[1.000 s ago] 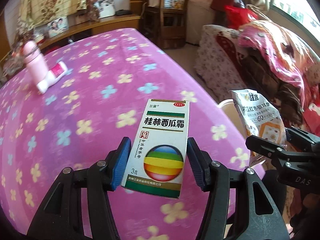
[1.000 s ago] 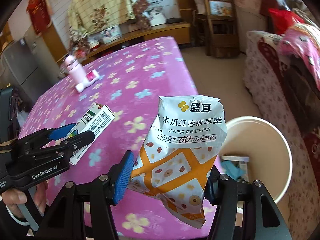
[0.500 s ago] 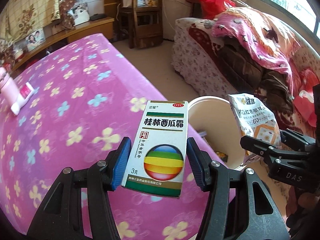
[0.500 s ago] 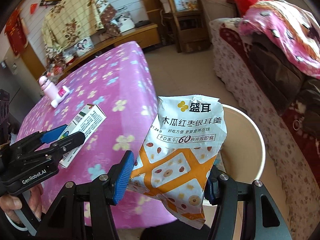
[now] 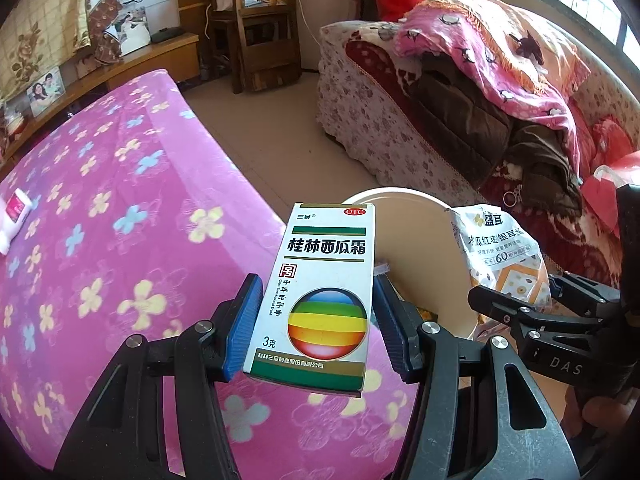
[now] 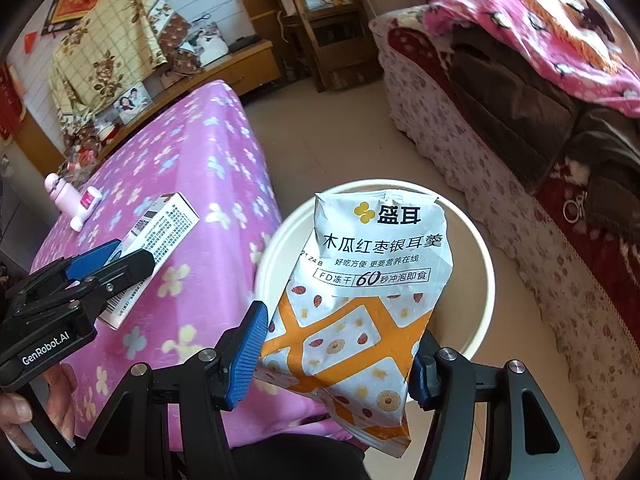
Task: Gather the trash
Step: 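Carry the ointment box and snack bag over the white bucket, then open both tools to drop the ointment box and snack bag into the bucket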
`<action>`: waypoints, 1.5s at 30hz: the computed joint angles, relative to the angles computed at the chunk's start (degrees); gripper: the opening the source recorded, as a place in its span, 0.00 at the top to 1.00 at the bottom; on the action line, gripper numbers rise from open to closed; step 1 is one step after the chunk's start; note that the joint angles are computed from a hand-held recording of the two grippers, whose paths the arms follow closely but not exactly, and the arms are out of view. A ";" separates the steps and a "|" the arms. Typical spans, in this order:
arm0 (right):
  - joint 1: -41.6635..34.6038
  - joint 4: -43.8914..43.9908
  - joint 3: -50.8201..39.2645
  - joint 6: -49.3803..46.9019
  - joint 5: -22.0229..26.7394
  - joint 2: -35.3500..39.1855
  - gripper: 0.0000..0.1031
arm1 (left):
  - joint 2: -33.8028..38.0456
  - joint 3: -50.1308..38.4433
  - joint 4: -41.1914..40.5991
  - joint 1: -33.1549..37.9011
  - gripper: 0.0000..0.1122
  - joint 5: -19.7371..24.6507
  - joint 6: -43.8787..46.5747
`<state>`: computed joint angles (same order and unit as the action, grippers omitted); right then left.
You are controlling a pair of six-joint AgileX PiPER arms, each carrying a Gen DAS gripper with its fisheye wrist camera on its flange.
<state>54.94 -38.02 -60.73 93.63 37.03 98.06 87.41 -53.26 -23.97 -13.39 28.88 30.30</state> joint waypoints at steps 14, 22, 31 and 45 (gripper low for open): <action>-5.03 1.75 5.79 -0.79 -6.01 0.20 0.44 | 6.11 -2.56 5.49 -5.71 0.51 -3.05 -8.01; -6.62 2.18 8.35 0.31 -9.38 -0.18 0.45 | 8.00 -3.28 5.05 -6.70 0.52 -3.21 -8.48; -7.40 4.32 9.05 0.06 -10.05 -0.97 0.44 | 9.45 -4.45 -6.69 -4.74 0.51 0.60 1.85; -5.80 3.57 8.05 1.64 -8.77 -1.27 0.43 | 7.29 -1.84 -9.12 -3.35 0.44 -1.25 3.52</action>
<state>49.14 -34.45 -52.68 95.28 28.26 96.79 94.70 -55.10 -33.09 -16.74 27.63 33.82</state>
